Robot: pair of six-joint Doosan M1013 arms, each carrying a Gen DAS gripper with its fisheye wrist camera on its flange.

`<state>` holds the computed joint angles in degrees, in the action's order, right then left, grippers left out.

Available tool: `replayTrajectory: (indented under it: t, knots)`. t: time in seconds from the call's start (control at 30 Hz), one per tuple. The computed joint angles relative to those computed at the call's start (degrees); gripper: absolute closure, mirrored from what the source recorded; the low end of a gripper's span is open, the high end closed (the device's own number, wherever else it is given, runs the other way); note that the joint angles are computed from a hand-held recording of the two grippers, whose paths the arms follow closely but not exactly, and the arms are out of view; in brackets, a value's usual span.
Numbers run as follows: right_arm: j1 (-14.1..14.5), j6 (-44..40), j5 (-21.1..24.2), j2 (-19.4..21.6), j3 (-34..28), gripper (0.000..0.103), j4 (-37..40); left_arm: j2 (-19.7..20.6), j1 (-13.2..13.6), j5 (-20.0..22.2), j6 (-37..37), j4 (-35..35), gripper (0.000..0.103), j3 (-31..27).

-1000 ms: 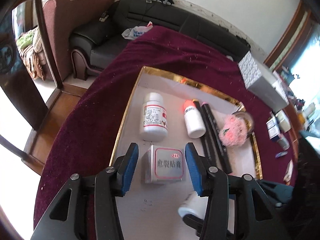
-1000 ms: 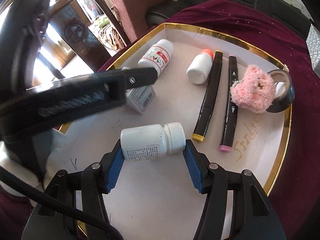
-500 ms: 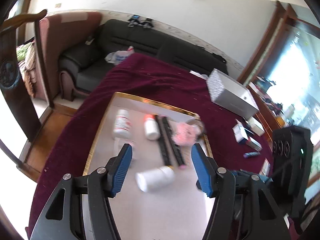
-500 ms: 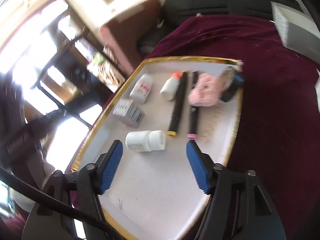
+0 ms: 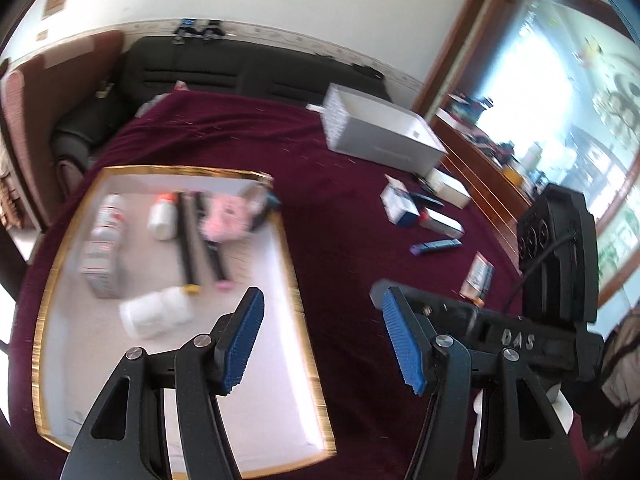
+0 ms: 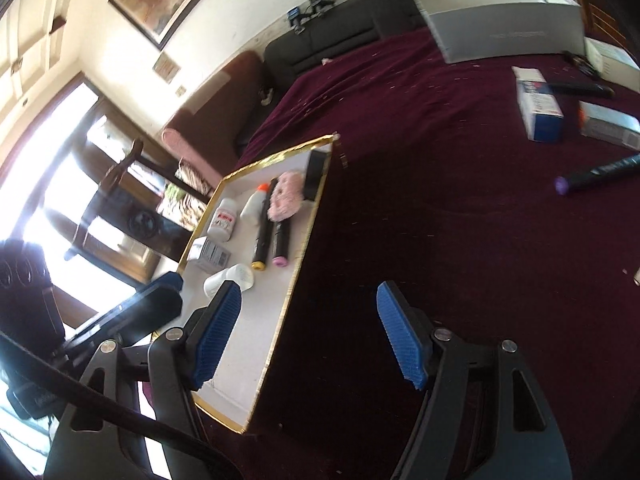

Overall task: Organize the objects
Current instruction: 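Withdraw both tools from the box back over the table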

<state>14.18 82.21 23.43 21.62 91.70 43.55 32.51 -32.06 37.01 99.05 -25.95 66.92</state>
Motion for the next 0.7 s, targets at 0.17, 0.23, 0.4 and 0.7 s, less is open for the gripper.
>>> replayTrajectory:
  t: [0.17,0.23,0.4,0.7]
  knots:
    - [-2.0,-0.99,-3.24,-2.44,4.06,0.032,4.11,1.38,-2.31,2.35,2.38,-2.79,0.047,-1.74]
    - [-2.68,-1.0,-4.95,-3.69,5.77,0.033,4.63,2.24,-3.56,2.47,1.7,-1.19,0.047,-2.83]
    - [-5.06,-1.78,-7.79,-6.11,9.3,0.03,7.1,4.59,-5.83,3.63,-1.4,5.05,0.047,-5.04]
    - [-10.56,29.38,-11.36,-8.42,10.92,0.031,-23.87,8.81,-7.19,6.99,-8.72,12.4,0.048,-9.03]
